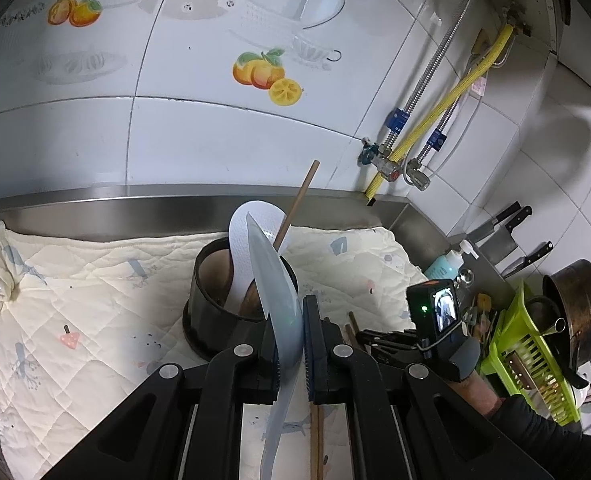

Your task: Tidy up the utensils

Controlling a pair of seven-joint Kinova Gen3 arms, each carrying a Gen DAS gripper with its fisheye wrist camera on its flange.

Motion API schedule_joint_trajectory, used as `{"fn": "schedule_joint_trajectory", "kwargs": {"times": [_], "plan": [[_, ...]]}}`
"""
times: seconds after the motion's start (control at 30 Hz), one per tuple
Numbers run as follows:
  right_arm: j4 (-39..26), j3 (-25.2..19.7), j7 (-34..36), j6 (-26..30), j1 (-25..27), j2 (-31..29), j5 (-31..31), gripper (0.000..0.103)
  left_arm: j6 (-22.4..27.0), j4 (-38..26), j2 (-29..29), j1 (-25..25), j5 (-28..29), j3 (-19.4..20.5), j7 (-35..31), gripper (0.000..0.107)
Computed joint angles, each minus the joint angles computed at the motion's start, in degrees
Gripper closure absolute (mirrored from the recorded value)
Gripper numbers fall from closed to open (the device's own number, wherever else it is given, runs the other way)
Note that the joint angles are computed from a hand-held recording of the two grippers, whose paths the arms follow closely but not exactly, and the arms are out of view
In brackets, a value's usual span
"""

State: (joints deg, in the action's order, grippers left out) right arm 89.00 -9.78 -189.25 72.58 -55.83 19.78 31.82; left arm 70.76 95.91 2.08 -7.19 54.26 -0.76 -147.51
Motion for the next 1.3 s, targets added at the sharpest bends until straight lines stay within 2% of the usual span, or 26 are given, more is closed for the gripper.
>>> {"fn": "schedule_joint_trajectory", "kwargs": {"times": [0.13, 0.3, 0.5, 0.83, 1.0, 1.1, 1.3], "plan": [[1.21, -0.33, -0.83, 0.20, -0.19, -0.79, -0.25, 0.094, 0.02, -0.04, -0.07, -0.10, 0.32, -0.08, -0.09, 0.099], [4.88, -0.83, -3.89, -3.31, 0.14, -3.00, 0.53, 0.094, -0.27, 0.14, 0.08, 0.19, -0.05, 0.15, 0.36, 0.099], [6.78, -1.87, -5.75, -3.95, 0.11, -4.67, 1.65, 0.094, -0.43, 0.03, 0.19, 0.39, 0.04, 0.27, 0.29, 0.099], [6.61, -2.35, -4.49, -3.86, 1.56, -4.20, 1.22, 0.094, -0.98, -1.41, 0.11, 0.53, 1.83, 0.44, -0.42, 0.099], [5.39, -2.53, -4.59, -1.67, 0.10, -3.45, 1.91, 0.094, -2.38, -3.82, 0.95, 0.99, 3.46, 1.02, 0.71, 0.099], [6.67, -2.46, -7.85, -2.28, -1.22, -4.73, 3.98, 0.094, -4.03, -5.27, 1.59, 1.01, 5.63, 1.43, 0.39, 0.099], [4.62, -4.09, -11.16, 4.17, -4.57, -6.25, 9.10, 0.095, -7.90, -8.32, 3.76, 1.27, 9.04, 2.86, 0.61, 0.099]]}}
